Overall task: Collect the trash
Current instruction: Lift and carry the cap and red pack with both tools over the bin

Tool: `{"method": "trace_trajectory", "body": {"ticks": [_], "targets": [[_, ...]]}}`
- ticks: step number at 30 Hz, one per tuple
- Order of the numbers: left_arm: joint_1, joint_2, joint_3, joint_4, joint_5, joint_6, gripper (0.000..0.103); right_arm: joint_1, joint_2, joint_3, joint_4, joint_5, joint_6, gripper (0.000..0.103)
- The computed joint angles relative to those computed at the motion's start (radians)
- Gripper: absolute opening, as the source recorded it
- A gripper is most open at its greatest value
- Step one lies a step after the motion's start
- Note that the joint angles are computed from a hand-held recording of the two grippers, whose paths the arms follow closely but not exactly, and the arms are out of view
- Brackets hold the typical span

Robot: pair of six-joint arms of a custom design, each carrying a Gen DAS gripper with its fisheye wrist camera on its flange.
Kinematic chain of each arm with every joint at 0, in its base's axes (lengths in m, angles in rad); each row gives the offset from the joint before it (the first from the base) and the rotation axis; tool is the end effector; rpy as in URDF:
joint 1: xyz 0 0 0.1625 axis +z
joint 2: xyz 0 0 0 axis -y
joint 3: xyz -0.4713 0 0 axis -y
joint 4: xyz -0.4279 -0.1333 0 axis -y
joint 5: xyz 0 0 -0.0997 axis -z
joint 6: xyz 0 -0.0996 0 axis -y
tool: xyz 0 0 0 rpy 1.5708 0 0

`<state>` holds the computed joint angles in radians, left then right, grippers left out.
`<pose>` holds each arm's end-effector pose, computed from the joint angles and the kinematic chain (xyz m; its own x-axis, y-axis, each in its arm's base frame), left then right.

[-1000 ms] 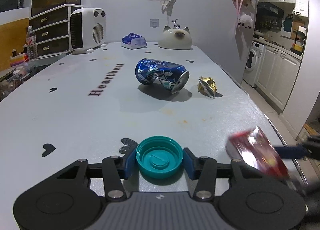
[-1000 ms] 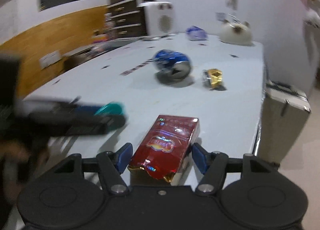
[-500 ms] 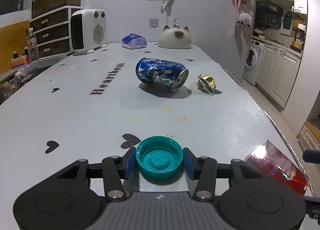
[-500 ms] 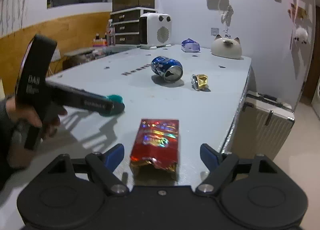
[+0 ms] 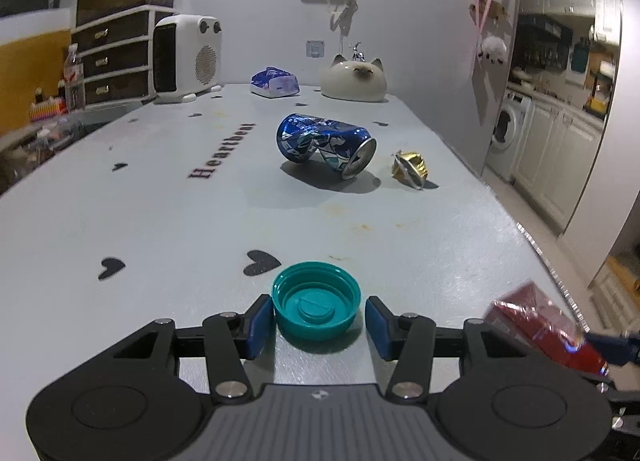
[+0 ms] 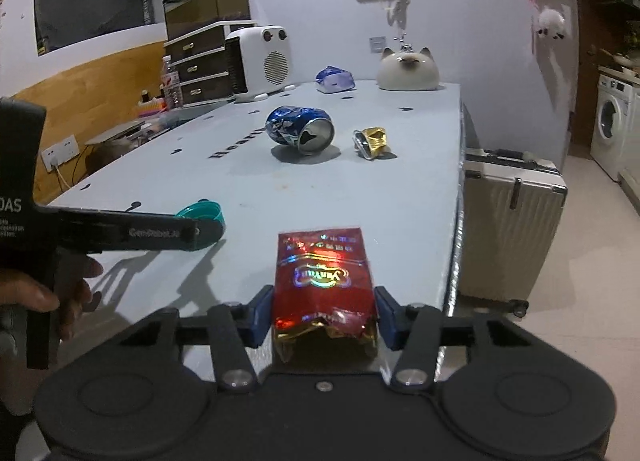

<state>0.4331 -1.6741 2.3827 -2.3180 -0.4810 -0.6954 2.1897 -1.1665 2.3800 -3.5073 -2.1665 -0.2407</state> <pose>-0.2498 -0.3597 0.3106 -0.7540 0.0427 -0.6554 0.5521 0.5818 -0.5972 0.3324 -0.3333 0.1991 -0.7602 -0.3183 0.5663 -0.6345 0.5507 -0.5423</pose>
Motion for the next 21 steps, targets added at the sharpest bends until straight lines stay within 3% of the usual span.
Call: {"method": "trace_trajectory", "body": {"ticks": [18, 21], "targets": [[-0.022, 0.007, 0.002, 0.034, 0.048, -0.022, 0.049, 0.087, -0.05, 0.03, -0.028, -0.052, 0.021, 0.051], [-0.042, -0.007, 0.008, 0.038, 0.009, -0.047, 0.049, 0.099, -0.075, 0.025, 0.004, -0.061, 0.039, 0.051]]}}
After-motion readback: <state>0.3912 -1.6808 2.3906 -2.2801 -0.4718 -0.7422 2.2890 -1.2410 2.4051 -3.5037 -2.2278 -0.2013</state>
